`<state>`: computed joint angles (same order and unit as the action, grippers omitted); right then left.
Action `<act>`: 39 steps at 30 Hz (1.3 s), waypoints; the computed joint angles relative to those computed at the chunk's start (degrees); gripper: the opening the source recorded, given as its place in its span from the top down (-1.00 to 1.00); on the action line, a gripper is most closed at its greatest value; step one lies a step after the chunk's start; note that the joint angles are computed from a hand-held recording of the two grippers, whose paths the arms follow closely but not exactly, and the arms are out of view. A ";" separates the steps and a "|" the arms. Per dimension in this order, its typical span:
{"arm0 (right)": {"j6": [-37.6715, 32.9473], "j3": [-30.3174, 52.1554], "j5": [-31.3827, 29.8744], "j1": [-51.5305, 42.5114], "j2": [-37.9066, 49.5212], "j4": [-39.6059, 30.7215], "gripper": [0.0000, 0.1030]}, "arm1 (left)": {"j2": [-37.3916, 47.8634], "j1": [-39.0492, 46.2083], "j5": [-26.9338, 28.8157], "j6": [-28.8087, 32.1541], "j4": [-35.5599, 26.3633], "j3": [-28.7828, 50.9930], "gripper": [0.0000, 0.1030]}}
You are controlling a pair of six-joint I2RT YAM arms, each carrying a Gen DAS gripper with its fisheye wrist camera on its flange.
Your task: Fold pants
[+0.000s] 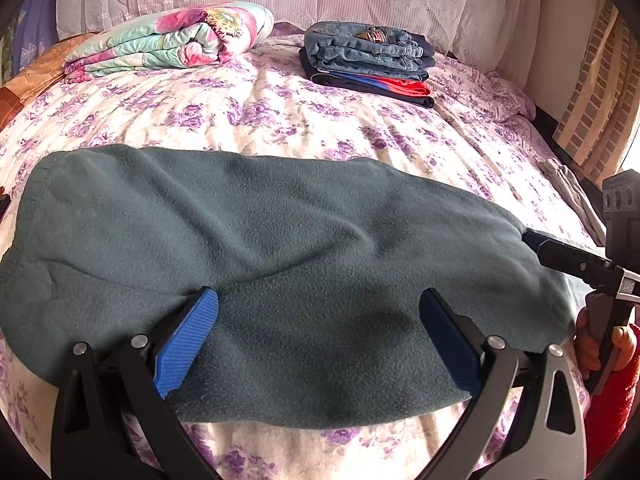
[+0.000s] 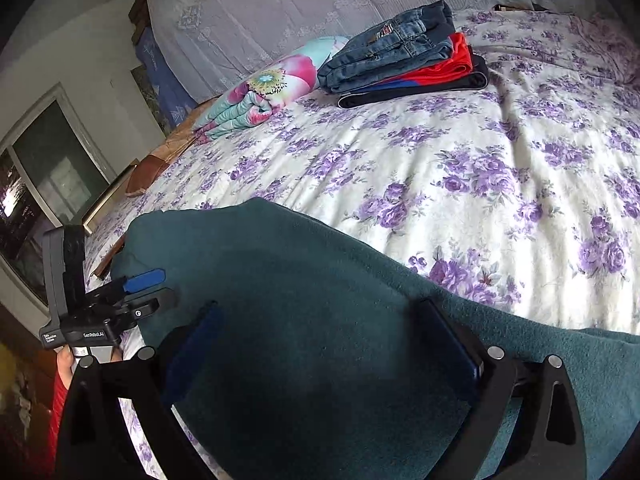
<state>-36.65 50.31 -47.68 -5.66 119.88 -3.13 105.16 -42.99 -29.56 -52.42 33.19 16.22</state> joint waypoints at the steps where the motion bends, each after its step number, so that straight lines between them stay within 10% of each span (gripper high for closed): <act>1: 0.02 -0.05 0.08 0.05 -0.06 0.11 -0.93 | 0.02 0.10 0.06 0.07 0.34 -0.11 -0.91; 12: 0.78 0.20 -1.91 -1.12 -0.47 -0.52 -0.93 | -0.14 0.11 0.05 -0.21 -0.68 0.17 -0.91; 18: 16.18 -10.16 -27.98 -25.39 -1.87 22.85 -0.93 | -0.20 0.10 0.16 0.00 -0.65 0.14 -0.91; 21: 4.38 1.35 -23.12 -32.31 1.81 -3.54 -0.93 | -0.27 0.11 0.05 0.13 -0.81 0.10 -0.91; 26: 18.77 1.41 -17.08 -42.75 3.09 9.26 -0.93 | -0.17 -0.04 0.04 0.13 0.68 -0.55 -0.91; 30: 5.60 15.42 -16.25 -45.16 9.01 -19.49 -0.93 | -0.27 0.06 0.45 0.40 2.20 -1.30 -0.91; 39: -4.36 30.52 -11.00 -48.07 17.65 -43.38 -0.93 | -0.05 0.22 1.20 0.89 7.74 -3.90 -0.91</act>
<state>-41.01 80.84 -58.68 -53.73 137.52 -46.50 105.11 -42.78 -28.35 -51.53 40.92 12.32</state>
